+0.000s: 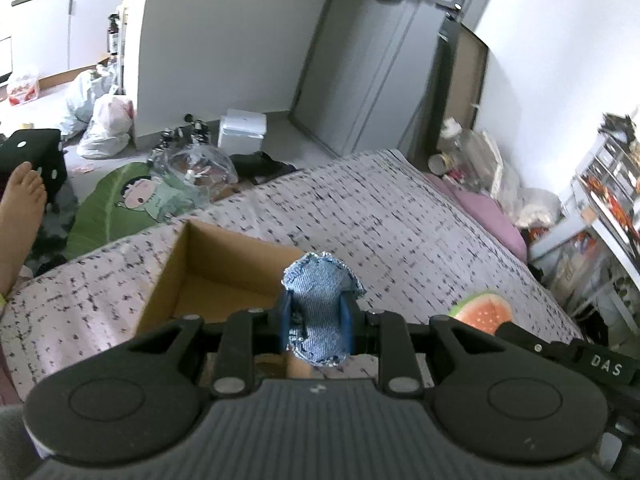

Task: Organize soft objects
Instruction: 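Carry both plushes to the box and open the left tool over it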

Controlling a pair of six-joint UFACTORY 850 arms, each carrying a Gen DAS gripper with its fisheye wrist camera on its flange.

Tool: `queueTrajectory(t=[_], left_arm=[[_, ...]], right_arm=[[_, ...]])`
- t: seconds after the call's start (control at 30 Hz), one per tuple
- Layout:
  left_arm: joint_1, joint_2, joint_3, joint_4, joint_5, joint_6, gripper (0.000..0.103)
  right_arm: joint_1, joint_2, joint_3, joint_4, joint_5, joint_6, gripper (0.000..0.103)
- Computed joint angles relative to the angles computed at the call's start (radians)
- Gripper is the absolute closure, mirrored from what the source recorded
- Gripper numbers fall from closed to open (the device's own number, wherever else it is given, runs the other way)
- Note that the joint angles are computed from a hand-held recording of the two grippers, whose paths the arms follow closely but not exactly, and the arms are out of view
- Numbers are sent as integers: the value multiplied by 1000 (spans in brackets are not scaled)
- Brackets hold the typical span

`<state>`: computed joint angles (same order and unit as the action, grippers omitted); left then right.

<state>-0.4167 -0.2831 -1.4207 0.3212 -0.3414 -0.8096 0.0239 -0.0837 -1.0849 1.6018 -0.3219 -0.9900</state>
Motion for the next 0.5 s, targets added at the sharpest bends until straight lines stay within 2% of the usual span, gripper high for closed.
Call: queueTrajectory(t=[0.33,0.5], left_arm=[[70,-9,8,-51,-7,21,79],[98,-21,10,-153,-14,114,79]], right_arm=[[78,-62,-77,-142,15,126,96],[116,-92,-111,-223,28,207,96]])
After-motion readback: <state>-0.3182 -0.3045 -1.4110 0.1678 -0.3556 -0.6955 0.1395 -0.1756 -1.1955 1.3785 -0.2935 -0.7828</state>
